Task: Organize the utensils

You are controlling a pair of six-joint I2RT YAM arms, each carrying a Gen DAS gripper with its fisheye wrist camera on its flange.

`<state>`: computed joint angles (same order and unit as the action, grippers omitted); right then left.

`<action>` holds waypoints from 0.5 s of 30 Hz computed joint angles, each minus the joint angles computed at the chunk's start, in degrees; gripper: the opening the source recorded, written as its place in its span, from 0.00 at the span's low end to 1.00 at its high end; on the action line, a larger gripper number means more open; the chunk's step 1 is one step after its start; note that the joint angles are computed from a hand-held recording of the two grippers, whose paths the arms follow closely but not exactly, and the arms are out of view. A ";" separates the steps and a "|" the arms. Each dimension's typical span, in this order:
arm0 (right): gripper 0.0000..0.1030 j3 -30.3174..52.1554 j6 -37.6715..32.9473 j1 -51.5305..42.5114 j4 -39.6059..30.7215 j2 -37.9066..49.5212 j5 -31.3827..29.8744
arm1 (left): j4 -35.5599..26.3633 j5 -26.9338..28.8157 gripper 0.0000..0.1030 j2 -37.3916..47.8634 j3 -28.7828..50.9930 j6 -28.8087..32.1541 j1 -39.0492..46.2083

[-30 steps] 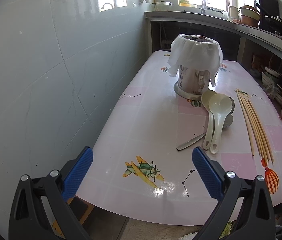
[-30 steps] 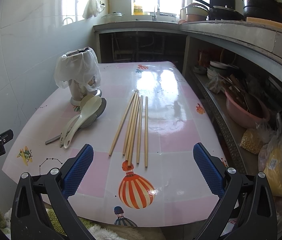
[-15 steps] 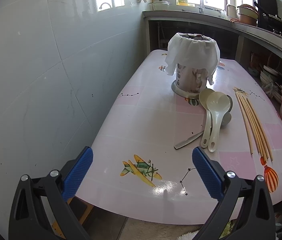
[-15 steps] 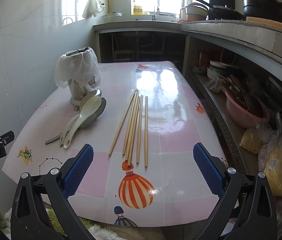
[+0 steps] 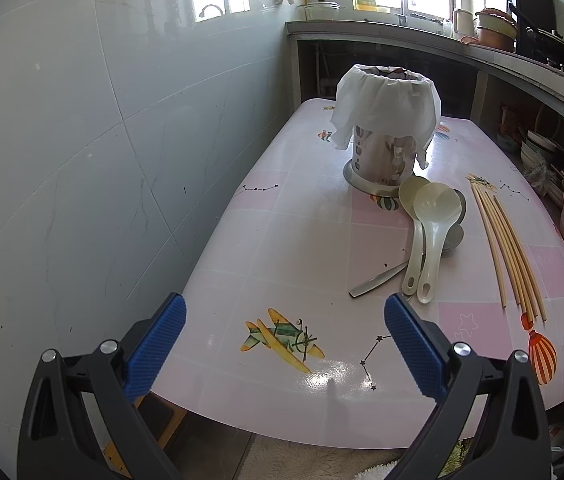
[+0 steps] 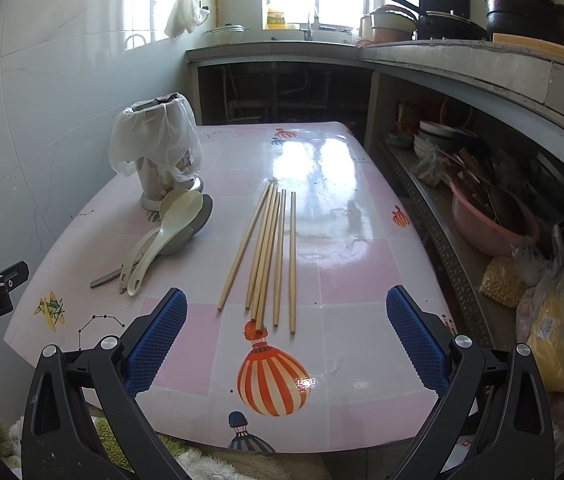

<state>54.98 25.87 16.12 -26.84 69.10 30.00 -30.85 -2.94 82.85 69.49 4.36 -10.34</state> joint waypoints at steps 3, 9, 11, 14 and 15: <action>0.92 -0.33 -0.06 -0.06 0.20 -0.21 -0.06 | 0.04 0.09 0.95 0.05 0.03 0.09 0.11; 0.92 -0.55 -0.08 -0.07 0.20 -0.44 -0.05 | 0.17 0.08 0.95 -0.10 -0.25 0.13 0.11; 0.92 -0.58 -0.09 -0.08 0.20 -0.46 -0.07 | 0.14 0.10 0.95 -0.03 -0.18 0.20 0.15; 0.92 -0.53 -0.07 -0.06 0.16 -0.42 -0.03 | 0.18 0.11 0.95 -0.04 -0.26 0.25 0.20; 0.92 -0.49 -0.05 -0.03 0.12 -0.39 0.01 | 0.21 0.14 0.95 -0.05 -0.29 0.24 0.21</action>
